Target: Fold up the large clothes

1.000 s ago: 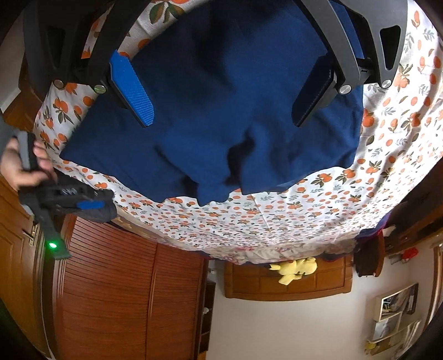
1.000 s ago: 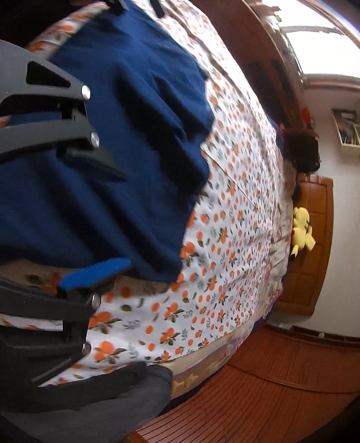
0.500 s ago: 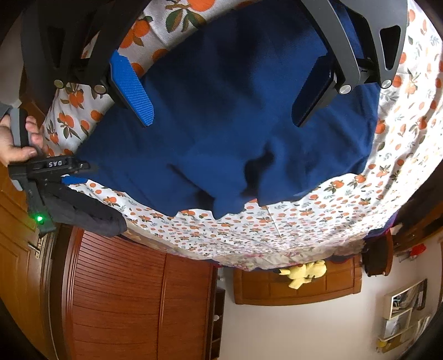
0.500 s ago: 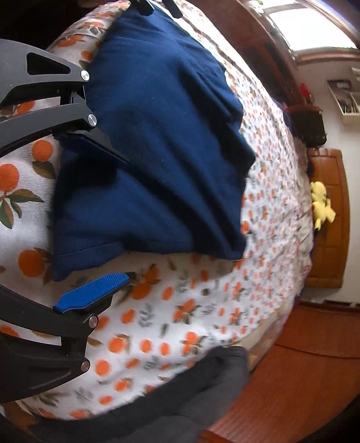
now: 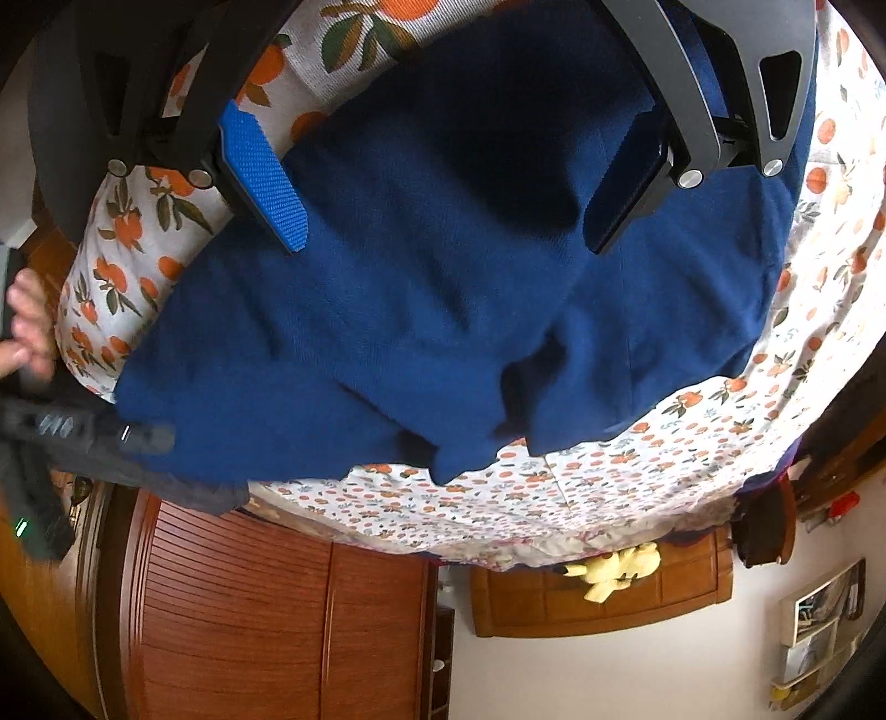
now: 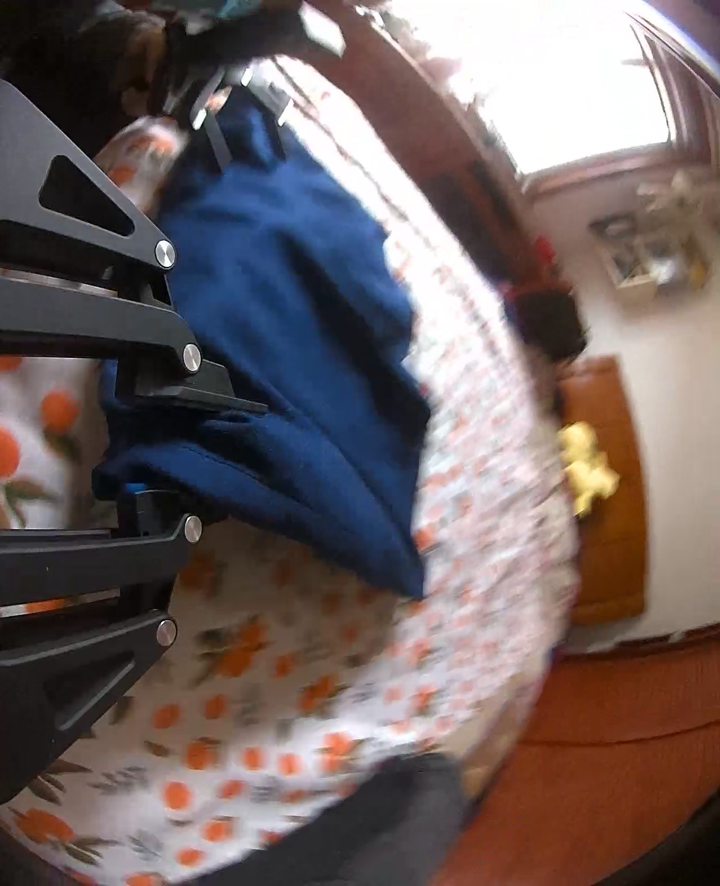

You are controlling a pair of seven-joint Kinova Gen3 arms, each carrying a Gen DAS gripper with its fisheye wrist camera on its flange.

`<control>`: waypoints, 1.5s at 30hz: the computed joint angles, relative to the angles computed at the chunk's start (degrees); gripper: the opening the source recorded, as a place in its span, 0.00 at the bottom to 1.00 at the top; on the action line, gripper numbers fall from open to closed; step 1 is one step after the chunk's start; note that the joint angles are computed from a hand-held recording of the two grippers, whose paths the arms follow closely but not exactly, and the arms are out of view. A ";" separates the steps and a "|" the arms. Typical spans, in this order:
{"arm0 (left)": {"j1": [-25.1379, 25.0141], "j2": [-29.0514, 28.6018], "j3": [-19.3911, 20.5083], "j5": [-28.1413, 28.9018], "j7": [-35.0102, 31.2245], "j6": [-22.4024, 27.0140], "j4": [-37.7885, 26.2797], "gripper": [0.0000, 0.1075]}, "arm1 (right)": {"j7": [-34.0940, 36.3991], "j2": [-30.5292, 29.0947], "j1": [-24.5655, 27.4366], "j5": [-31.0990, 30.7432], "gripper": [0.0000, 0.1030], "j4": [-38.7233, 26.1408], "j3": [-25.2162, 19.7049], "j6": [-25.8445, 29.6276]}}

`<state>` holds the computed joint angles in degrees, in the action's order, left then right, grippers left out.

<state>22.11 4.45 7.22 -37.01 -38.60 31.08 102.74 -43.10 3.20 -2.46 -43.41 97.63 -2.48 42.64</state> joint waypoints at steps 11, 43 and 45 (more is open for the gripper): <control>-1.99 -2.53 0.17 1.59 -0.43 -2.31 1.65 0.93 | -1.83 -0.10 -3.42 1.27 0.15 -4.19 -1.56 0.35; -22.97 -26.57 2.27 14.11 -8.85 -2.37 16.78 0.93 | -15.79 12.68 -25.06 16.76 0.35 -22.91 -13.41 5.64; -24.41 -26.99 3.22 15.44 -9.97 -2.52 16.71 0.93 | -15.81 11.84 -24.47 16.32 0.37 -22.74 -13.43 5.03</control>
